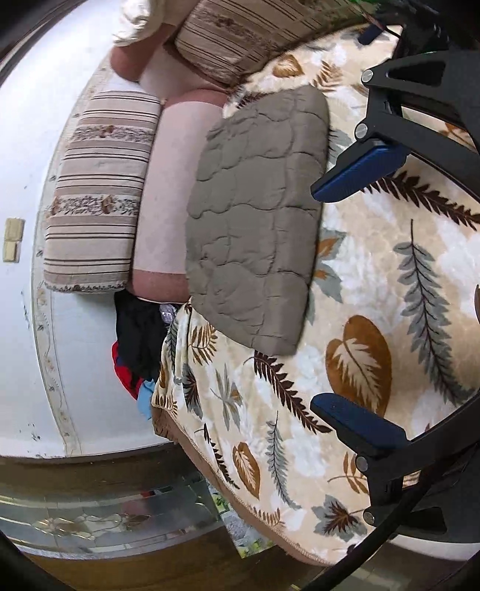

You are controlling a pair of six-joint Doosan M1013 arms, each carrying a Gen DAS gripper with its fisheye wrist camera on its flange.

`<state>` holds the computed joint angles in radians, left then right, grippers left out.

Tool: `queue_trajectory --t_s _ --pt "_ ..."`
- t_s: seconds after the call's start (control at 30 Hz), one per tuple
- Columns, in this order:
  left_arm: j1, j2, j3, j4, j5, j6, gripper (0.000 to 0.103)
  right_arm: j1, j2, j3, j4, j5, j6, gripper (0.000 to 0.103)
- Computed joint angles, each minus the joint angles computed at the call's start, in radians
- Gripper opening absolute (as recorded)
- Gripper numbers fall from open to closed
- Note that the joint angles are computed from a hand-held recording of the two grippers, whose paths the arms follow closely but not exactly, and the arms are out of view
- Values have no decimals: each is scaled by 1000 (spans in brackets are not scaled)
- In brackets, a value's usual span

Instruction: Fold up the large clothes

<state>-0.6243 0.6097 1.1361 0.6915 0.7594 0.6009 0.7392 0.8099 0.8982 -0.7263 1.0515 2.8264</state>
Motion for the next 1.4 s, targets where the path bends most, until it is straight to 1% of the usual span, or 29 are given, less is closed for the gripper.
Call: queue_trajectory --t_s 0.1,0.33,0.57,0.67,0.8,1.1,1.4 --pt "-8 7 -5 11 22 11 103 -1 6 -7 19 3 -13 102" --pt "-6 28 -29 -77 60 83 103 1 19 -26 43 18 -46 102" --pt "-3 38 -37 -135 62 133 103 -1 36 -53 70 44 -72 102" --pt "-7 41 -38 -118 68 131 103 -1 41 -60 78 50 -80 102" --pt "-18 53 -49 -51 106 110 103 0 48 -69 85 54 -88 102" --pt "-13 63 -57 -70 119 125 103 -1 62 -89 101 69 -100 102" --pt "-13 65 -44 -79 107 137 103 1 77 -112 107 94 -121 102"
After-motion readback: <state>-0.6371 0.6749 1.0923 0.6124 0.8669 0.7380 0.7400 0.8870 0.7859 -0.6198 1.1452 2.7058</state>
